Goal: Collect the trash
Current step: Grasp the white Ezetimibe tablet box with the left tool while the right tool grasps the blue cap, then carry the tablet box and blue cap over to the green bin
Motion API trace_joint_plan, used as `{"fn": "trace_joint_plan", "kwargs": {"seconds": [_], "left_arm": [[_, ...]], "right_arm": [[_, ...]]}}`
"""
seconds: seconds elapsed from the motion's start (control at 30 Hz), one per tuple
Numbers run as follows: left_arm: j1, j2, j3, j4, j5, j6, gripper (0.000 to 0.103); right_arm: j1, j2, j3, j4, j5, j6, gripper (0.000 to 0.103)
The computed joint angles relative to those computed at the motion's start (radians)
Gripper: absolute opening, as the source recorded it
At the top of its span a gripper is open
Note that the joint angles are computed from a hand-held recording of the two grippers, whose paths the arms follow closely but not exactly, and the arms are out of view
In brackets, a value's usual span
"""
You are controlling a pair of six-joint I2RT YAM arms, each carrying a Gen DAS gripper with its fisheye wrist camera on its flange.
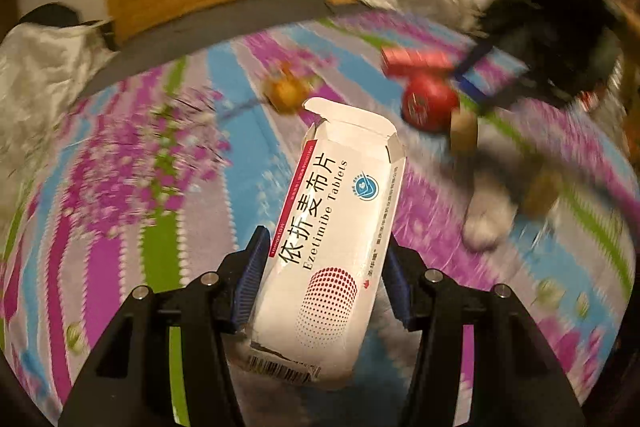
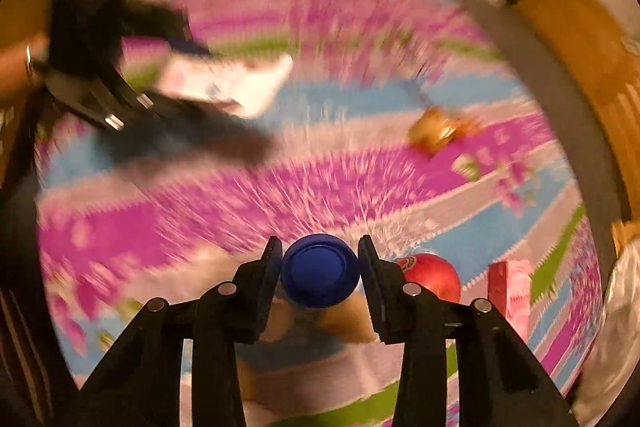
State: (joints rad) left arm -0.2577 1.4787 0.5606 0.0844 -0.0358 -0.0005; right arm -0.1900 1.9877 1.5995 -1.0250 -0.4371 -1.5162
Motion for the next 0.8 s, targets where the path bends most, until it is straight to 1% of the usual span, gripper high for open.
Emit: {"fn": "trace_joint_plan", "kwargs": {"seconds": [0.03, 0.1, 0.13, 0.17, 0.2, 0.23, 0.27, 0.3, 0.33, 0.43, 0.47, 0.5, 0.57, 0.67, 0.8], "left_arm": [[-0.033, -0.039, -0.001, -0.027, -0.047, -0.032, 0.051], [-0.129, -0.112, 0.011, -0.099, -0.156, -0.108, 0.051], [-0.178, -0.131, 0.025, -0.136, -0.208, -0.146, 0.051], [-0.26, -0.149, 0.051, -0.194, -0.288, -0.203, 0.052], [-0.315, -0.152, 0.063, -0.219, -0.345, -0.235, 0.052], [-0.404, -0.147, 0.092, -0.266, -0.438, -0.294, 0.052], [-0.451, -0.136, 0.116, -0.294, -0.48, -0.328, 0.052], [-0.525, -0.113, 0.157, -0.347, -0.55, -0.396, 0.052], [-0.56, -0.099, 0.18, -0.378, -0.584, -0.436, 0.052], [-0.716, -0.003, 0.314, -0.532, -0.703, -0.634, 0.052], [-0.754, 0.017, 0.343, -0.563, -0.722, -0.675, 0.052], [-0.788, 0.042, 0.375, -0.591, -0.741, -0.708, 0.052], [-0.859, 0.115, 0.463, -0.677, -0.79, -0.797, 0.052], [-0.92, 0.2, 0.58, -0.759, -0.799, -0.887, 0.052], [-0.973, 0.304, 0.738, -0.848, -0.806, -0.951, 0.052]], "right_arm": [[-0.028, -0.061, -0.052, 0.017, -0.05, 0.02, 0.041], [-0.115, -0.186, -0.148, 0.009, -0.167, 0.062, 0.041], [-0.153, -0.209, -0.158, -0.012, -0.199, 0.071, 0.041], [-0.218, -0.266, -0.204, -0.032, -0.243, 0.08, 0.041], [-0.262, -0.307, -0.248, -0.038, -0.266, 0.081, 0.041], [-0.323, -0.35, -0.29, -0.057, -0.29, 0.079, 0.041], [-0.38, -0.392, -0.336, -0.066, -0.305, 0.083, 0.041], [-0.417, -0.411, -0.361, -0.064, -0.312, 0.09, 0.041], [-0.476, -0.439, -0.388, -0.073, -0.32, 0.087, 0.041], [-0.638, -0.465, -0.421, -0.162, -0.348, 0.017, 0.041], [-0.696, -0.468, -0.416, -0.2, -0.354, -0.017, 0.041], [-0.733, -0.475, -0.431, -0.207, -0.361, -0.039, 0.041], [-0.832, -0.447, -0.396, -0.285, -0.375, -0.115, 0.041], [-0.928, -0.431, -0.39, -0.301, -0.404, -0.181, 0.041], [-1.077, -0.352, -0.262, -0.422, -0.444, -0.306, 0.041]]}}
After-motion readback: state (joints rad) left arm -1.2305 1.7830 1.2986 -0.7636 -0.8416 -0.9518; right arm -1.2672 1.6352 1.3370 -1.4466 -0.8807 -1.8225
